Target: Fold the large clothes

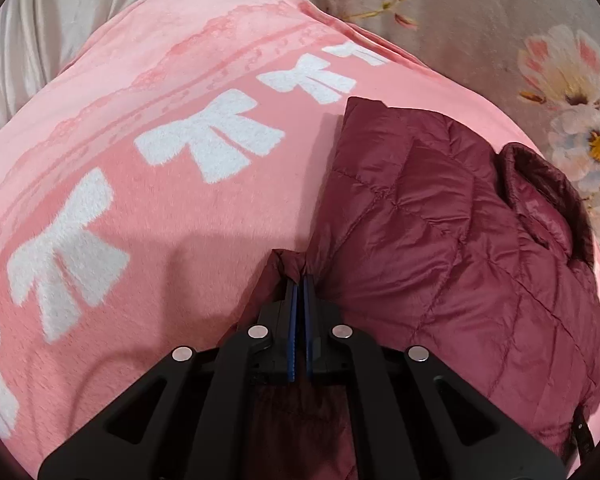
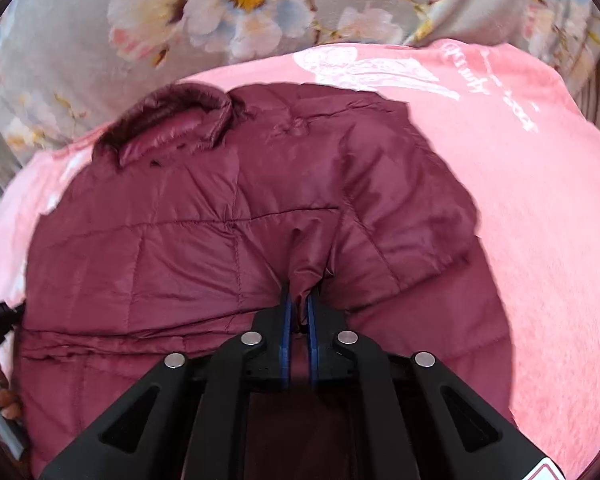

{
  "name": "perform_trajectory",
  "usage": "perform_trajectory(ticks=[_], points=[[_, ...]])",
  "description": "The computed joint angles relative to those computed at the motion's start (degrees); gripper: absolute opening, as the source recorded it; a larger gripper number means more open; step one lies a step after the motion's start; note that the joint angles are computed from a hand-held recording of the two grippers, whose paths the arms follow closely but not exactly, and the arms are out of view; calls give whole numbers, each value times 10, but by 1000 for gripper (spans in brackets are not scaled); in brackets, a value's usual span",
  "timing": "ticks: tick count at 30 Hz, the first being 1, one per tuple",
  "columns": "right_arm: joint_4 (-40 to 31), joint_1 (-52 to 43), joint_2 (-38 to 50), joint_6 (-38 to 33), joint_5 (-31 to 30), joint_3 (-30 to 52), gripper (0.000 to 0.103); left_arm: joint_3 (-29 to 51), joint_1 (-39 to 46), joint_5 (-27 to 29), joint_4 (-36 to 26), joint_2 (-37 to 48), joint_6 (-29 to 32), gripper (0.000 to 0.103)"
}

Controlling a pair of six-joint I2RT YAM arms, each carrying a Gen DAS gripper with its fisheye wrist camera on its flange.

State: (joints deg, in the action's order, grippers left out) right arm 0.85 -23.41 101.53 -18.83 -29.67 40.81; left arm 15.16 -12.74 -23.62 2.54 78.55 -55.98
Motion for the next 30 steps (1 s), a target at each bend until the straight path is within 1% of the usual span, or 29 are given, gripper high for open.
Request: perform_trajectory(ticks=[1,2,3,4,5,7,8,9,10,11,12,14,17,19,20,21,22,24,26,30], points=[[-17,-18,-16,-2,-11,-4,14,-11,-1,1,-24,-44,7,4],[-24,-34,-42,1,-13,-15,22,-15,-13,-19,-74,-98,3,4],[-19,-45,-72,7,-10,-30,30,-15,-32,-51,-126,-151,-7,4],[-11,-52,-100,10,-13,-44,33,-10,-48,-76,-162,-185,-15,4],[-10,-53,-126,13,-21,-51,37,5,-65,-106,-216,-227,-24,5],[-25,-33,-147,24,-29,-40,37,35,-73,-116,-241,-248,-15,6],[-28,-17,-151,31,-35,-34,37,55,-75,-114,-239,-237,-5,6],[-20,8,-152,41,-33,-30,36,79,-75,-108,-224,-206,8,6],[-7,35,-150,51,-17,-30,34,98,-77,-104,-207,-172,17,6],[9,68,-142,62,2,-30,31,121,-80,-97,-179,-120,30,6],[14,86,-133,65,9,-27,25,134,-80,-85,-150,-80,43,6],[30,133,-103,70,39,-22,16,159,-81,-67,-110,2,50,6],[53,168,-65,77,64,-21,11,178,-81,-51,-65,107,45,7],[69,177,-28,75,81,-19,9,168,-76,-37,-32,142,40,7],[78,178,-18,74,84,-23,6,158,-74,-36,-10,155,38,7],[82,175,0,74,75,-21,6,143,-76,-38,23,168,44,7],[83,170,7,75,66,-20,6,137,-80,-45,37,173,48,7],[78,165,16,75,58,-13,5,135,-93,-62,43,183,47,7],[83,169,17,75,68,-17,5,136,-100,-72,39,187,45,7],[92,172,16,72,76,-24,5,131,-100,-71,42,185,43,7]])
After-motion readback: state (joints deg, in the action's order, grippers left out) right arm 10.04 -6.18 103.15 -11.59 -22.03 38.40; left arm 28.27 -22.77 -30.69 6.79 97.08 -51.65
